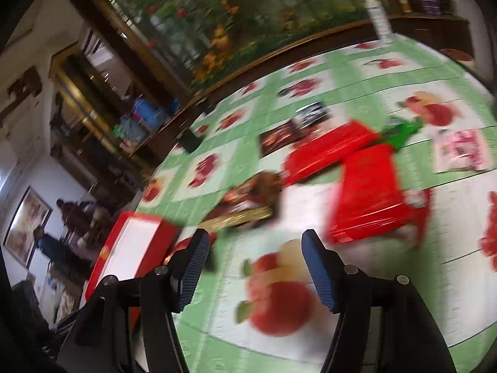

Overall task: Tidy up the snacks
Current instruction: 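Move both tools back over the snacks on the table, then grasp red packet with left tool while right tool grasps red flower packet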

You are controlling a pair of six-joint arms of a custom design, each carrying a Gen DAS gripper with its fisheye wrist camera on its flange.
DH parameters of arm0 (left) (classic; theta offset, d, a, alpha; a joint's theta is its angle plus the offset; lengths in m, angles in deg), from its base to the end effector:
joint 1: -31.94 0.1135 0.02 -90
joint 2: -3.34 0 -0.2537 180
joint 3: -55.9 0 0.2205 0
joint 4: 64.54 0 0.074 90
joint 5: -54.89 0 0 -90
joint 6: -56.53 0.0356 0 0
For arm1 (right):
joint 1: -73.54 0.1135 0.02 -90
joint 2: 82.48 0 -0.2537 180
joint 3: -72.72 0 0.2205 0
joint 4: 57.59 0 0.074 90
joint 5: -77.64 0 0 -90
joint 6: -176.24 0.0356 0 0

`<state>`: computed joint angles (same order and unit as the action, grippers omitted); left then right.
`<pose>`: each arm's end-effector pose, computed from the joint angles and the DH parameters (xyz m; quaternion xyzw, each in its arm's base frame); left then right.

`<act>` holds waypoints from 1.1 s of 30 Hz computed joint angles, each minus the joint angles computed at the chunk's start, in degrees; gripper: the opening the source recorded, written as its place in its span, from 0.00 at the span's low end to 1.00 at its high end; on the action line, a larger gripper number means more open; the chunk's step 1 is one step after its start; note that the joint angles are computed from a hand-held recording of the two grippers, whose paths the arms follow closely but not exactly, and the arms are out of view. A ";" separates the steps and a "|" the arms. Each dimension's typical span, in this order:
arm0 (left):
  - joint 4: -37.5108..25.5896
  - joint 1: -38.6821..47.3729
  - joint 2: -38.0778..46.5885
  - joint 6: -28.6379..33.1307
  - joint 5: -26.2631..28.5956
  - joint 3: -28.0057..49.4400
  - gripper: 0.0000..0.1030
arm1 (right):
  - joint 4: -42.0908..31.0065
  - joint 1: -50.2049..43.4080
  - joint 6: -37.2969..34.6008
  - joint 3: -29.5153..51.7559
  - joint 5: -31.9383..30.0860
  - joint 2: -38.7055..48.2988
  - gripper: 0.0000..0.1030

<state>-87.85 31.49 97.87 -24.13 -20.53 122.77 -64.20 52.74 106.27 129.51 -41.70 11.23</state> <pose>0.3036 -0.0113 0.1798 0.1220 0.9279 -0.0936 0.3396 0.2762 -0.0863 0.1619 0.2164 0.8680 0.2301 0.3832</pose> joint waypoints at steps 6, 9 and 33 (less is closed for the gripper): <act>-1.32 -7.45 -1.07 -1.37 -2.11 1.59 0.58 | 2.35 -11.07 0.75 -0.80 -4.61 1.68 0.65; -2.65 -11.32 -0.14 -2.59 -2.66 4.08 0.58 | 2.38 -12.18 -0.40 0.15 -1.93 2.24 0.65; 0.10 -23.48 24.07 -7.35 -10.79 25.29 0.59 | -10.80 -17.34 -3.14 19.24 -13.14 21.48 0.65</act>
<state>-87.76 8.01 121.94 -31.48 -31.31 148.06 -75.00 35.40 103.13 148.75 -54.83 32.71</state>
